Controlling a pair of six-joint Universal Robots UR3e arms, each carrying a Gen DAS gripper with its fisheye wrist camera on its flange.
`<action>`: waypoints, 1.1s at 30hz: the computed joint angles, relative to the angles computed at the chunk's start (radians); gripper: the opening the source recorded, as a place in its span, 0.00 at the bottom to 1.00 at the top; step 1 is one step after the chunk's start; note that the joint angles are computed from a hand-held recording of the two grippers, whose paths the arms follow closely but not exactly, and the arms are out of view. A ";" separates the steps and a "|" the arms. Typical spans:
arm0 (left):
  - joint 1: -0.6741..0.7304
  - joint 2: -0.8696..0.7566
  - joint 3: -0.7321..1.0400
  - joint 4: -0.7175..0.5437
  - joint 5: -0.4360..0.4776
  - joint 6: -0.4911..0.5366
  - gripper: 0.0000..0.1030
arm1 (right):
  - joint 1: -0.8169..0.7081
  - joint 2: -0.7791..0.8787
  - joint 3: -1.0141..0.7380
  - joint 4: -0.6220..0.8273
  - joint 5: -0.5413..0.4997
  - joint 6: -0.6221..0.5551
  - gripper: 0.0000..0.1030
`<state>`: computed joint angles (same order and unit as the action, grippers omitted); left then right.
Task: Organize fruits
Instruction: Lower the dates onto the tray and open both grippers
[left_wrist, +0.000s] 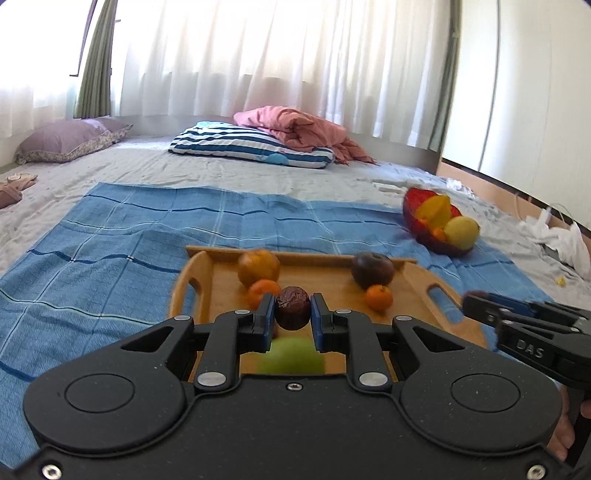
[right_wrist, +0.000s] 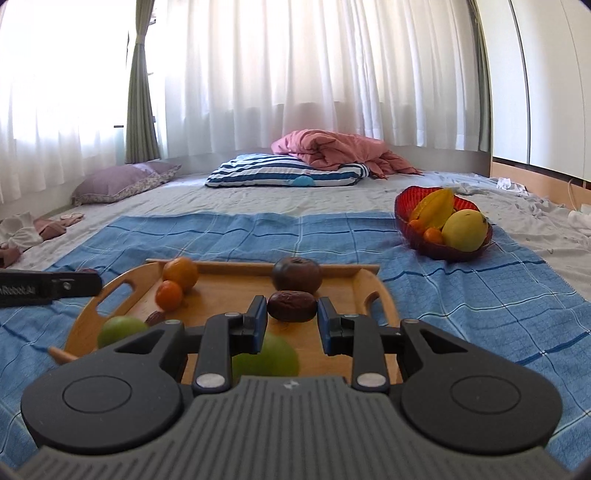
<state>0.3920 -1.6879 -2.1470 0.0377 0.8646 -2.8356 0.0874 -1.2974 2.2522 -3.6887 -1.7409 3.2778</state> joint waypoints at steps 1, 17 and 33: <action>-0.003 -0.022 0.027 -0.006 0.011 -0.008 0.19 | -0.009 0.004 -0.005 0.004 0.005 -0.002 0.32; -0.031 -0.240 0.194 -0.059 0.122 -0.033 0.19 | -0.105 0.076 -0.043 0.070 0.053 0.050 0.32; -0.095 -0.376 0.386 -0.169 0.201 -0.091 0.19 | -0.212 0.129 -0.217 0.325 0.217 0.110 0.33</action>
